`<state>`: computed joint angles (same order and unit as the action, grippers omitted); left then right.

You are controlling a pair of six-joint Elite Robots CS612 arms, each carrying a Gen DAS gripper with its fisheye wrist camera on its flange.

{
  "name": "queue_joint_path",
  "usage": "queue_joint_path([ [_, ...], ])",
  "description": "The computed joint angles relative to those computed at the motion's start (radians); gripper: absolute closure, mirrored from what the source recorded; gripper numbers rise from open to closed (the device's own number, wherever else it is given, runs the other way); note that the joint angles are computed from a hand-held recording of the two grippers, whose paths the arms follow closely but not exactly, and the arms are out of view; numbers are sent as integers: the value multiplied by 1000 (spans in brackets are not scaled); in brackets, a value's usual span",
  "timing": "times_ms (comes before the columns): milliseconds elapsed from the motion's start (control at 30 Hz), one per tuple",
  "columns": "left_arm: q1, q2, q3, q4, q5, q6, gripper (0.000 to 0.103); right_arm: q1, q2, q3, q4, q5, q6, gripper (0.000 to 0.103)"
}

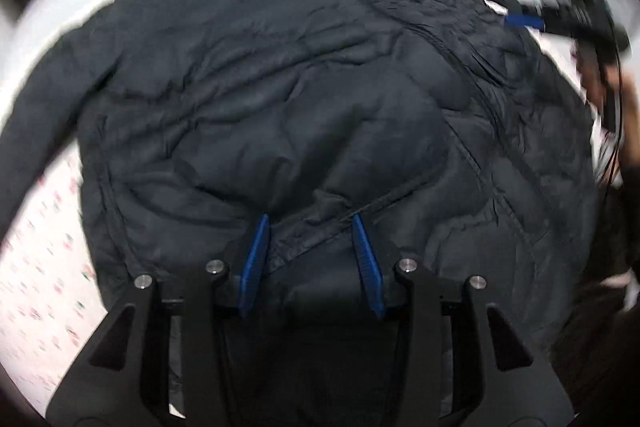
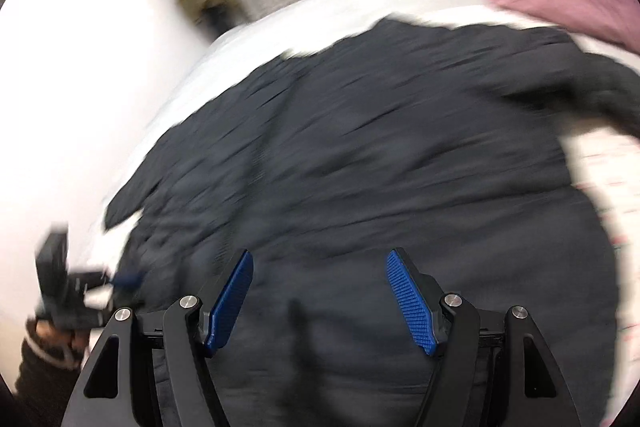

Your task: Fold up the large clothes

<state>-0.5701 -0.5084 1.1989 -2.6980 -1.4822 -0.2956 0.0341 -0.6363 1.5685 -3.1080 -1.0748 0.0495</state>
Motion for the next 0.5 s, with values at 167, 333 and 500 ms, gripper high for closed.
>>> queue_joint_path([
  [167,-4,-2,-58,0,63,-60,35,-99,-2,-12,4,-173,85,28],
  [333,-15,79,-235,-8,207,-65,22,-202,32,-78,-10,-401,308,28],
  [500,-2,225,-479,45,199,-141,22,-279,113,-196,84,-417,482,28],
])
